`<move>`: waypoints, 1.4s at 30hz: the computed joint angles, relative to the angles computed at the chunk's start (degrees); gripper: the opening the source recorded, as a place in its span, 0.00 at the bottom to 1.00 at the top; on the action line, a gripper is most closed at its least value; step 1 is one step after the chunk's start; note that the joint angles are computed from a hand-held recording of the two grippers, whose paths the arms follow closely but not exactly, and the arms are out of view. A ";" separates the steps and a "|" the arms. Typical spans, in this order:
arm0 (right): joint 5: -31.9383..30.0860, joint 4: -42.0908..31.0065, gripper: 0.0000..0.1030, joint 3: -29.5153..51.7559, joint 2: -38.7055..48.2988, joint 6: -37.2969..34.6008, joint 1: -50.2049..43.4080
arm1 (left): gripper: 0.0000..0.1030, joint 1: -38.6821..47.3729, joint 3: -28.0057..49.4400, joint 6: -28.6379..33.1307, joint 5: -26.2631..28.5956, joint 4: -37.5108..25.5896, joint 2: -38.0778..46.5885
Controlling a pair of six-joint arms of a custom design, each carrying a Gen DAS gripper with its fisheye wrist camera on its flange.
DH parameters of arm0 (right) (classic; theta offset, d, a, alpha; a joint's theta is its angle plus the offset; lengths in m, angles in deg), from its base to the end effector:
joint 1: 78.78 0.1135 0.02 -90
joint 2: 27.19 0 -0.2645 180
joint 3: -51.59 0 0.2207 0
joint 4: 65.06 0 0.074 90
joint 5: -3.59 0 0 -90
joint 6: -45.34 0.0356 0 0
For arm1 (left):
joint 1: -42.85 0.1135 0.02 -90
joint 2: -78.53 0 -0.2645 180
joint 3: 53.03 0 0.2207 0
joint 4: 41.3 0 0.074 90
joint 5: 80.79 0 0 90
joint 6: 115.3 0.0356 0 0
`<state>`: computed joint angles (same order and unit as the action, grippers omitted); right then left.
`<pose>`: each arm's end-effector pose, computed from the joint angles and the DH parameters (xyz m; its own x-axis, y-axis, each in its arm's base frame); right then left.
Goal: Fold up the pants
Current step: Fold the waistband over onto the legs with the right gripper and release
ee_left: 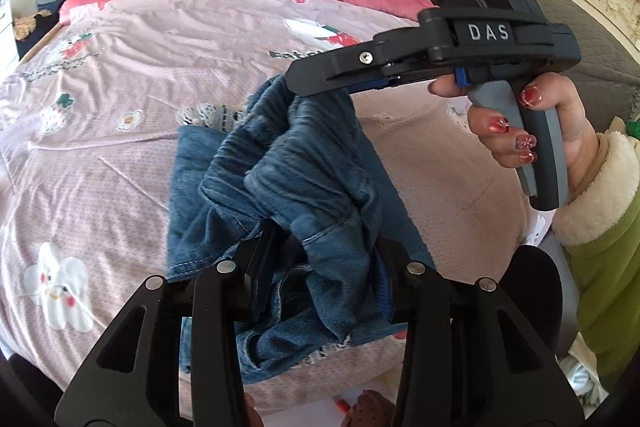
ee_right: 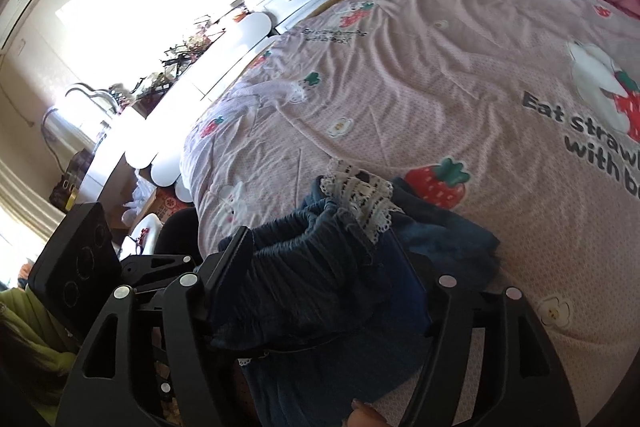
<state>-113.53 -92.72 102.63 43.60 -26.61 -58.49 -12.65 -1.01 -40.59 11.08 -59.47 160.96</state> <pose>0.1934 0.0888 0.2109 -0.8418 -0.0172 -0.5395 -0.3546 0.7711 0.5288 0.1395 -0.2050 0.1818 -0.6301 0.4515 -0.6317 0.6943 0.6919 -0.1981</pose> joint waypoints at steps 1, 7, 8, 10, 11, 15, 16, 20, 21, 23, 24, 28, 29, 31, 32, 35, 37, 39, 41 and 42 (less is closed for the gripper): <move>0.44 -0.38 0.67 -0.28 -0.52 0.22 0.02 | 0.32 -0.34 -0.11 -0.17 0.26 0.38 0.36; 3.12 -4.74 0.71 -0.26 -4.26 1.23 -0.71 | 0.32 -1.76 -0.32 -0.64 1.60 1.30 1.45; 3.47 -5.46 0.72 0.02 -4.52 1.38 -0.79 | 0.32 -1.79 -0.41 -0.73 1.91 1.41 1.47; 4.92 -7.34 0.72 0.81 -5.02 1.53 -0.34 | 0.32 -1.65 -0.73 -0.20 2.28 1.68 1.57; 5.69 -8.11 0.72 1.15 -5.15 1.49 0.03 | 0.34 -1.78 -0.84 -0.19 2.36 1.79 1.51; 8.99 -10.59 0.74 3.06 -5.52 2.74 3.07 | 0.37 -1.11 -1.66 0.27 3.80 1.96 0.65; 9.69 -11.07 0.74 3.71 -5.20 3.08 3.84 | 0.38 -0.78 -1.89 0.31 4.28 1.67 -0.01; 13.78 -13.03 0.74 6.43 -3.27 4.59 7.63 | 0.43 0.09 -3.63 1.22 4.96 -0.29 -5.17; 14.52 -13.32 0.74 6.82 -2.73 4.62 8.19 | 0.44 -0.17 -3.97 0.89 4.43 -1.01 -6.64; 16.53 -14.58 0.74 8.01 -1.50 4.88 9.90 | 0.46 0.94 -4.62 1.26 3.79 -2.91 -9.60; 17.38 -14.96 0.74 8.32 -1.21 5.30 10.75 | 0.47 0.71 -4.24 1.17 3.12 -3.28 -9.61; 19.85 -16.26 0.74 8.12 -1.85 5.89 13.32 | 0.52 4.02 -6.19 3.53 1.35 -5.50 -13.48; 20.70 -16.61 0.74 7.85 -2.21 6.38 14.26 | 0.52 4.63 -6.17 3.69 0.92 -6.00 -13.71; 22.52 -17.06 0.74 7.15 -2.89 7.42 16.32 | 0.52 8.09 -6.70 4.88 2.75 -6.63 -14.64; 23.29 -17.34 0.74 6.84 -3.28 7.82 17.27 | 0.53 8.74 -6.80 5.05 3.06 -6.75 -14.85; 26.34 -18.30 0.74 6.08 -3.85 9.50 20.39 | 0.57 11.26 -7.43 6.49 4.11 -6.97 -15.61; 28.03 -19.19 0.74 5.57 -3.95 10.71 22.03 | 0.57 11.82 -7.97 6.71 4.62 -6.49 -15.84; 29.82 -19.82 0.74 5.30 -3.79 11.46 23.49 | 0.59 12.88 -8.04 7.60 5.17 -7.02 -16.52; 30.97 -20.29 0.74 4.91 -3.44 12.75 24.82 | 0.60 13.01 -7.97 7.63 5.08 -7.01 -16.82; 31.69 -20.49 0.74 4.83 -3.28 13.22 25.59 | 0.61 13.33 -8.17 7.93 5.27 -6.82 -17.12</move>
<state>-81.84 -113.21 107.45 40.32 -13.39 -32.90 0.68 -9.18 -32.66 16.34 -66.29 143.83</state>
